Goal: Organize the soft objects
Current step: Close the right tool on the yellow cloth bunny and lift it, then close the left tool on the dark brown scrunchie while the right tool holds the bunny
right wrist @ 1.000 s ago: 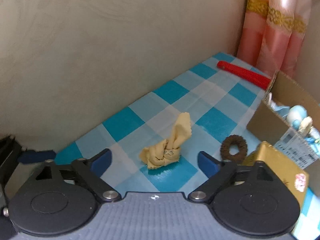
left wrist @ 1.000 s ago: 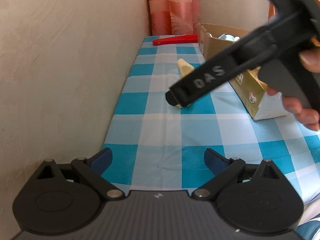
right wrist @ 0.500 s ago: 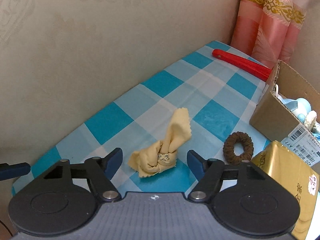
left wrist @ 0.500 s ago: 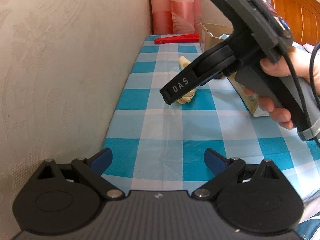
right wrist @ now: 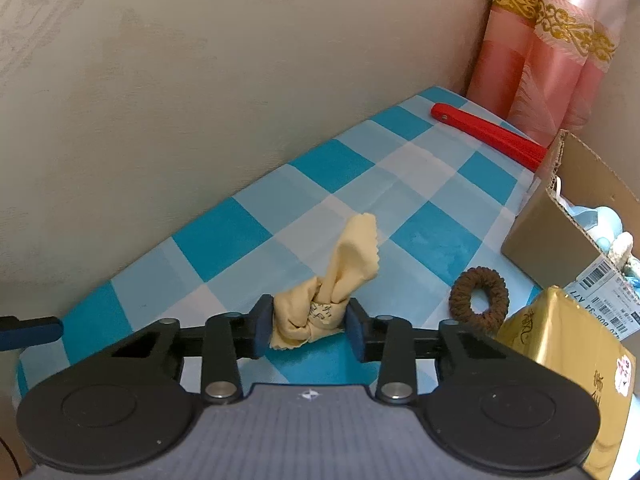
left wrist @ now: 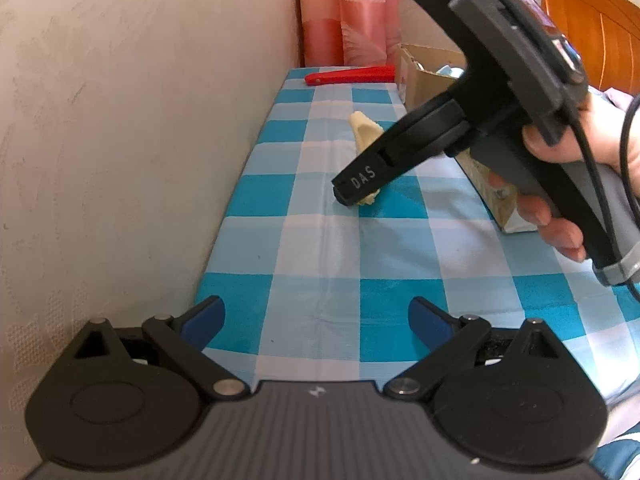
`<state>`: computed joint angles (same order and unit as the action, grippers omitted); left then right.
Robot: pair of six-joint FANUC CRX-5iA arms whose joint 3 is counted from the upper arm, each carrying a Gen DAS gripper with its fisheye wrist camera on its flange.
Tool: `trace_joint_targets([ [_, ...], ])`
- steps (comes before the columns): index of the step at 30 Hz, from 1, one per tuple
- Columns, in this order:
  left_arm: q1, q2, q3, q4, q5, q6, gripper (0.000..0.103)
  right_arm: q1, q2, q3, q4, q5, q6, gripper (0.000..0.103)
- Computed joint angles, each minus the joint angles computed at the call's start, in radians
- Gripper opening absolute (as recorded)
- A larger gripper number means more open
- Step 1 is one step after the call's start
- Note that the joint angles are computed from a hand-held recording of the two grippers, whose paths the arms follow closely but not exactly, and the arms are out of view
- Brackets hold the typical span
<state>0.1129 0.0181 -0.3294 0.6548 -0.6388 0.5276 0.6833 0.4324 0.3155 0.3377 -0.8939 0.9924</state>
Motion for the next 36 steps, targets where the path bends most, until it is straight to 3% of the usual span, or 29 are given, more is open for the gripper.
trace_joint_targets([
  [15, -0.014, 0.021, 0.015, 0.056, 0.007, -0.038, 0.098, 0.028, -0.213, -0.206, 0.08, 0.082, -0.089, 0.042],
  [24, -0.057, 0.062, 0.053, 0.09, 0.051, -0.028, 0.098, 0.057, -0.331, -0.326, 0.148, 0.063, -0.132, 0.042],
  [30, -0.099, 0.103, 0.088, 0.143, 0.091, -0.082, 0.097, 0.061, -0.385, -0.395, 0.203, 0.052, -0.196, 0.042],
  [36, -0.128, 0.198, 0.192, 0.211, 0.039, -0.063, 0.097, 0.052, -0.416, -0.434, 0.221, 0.045, -0.234, 0.042],
])
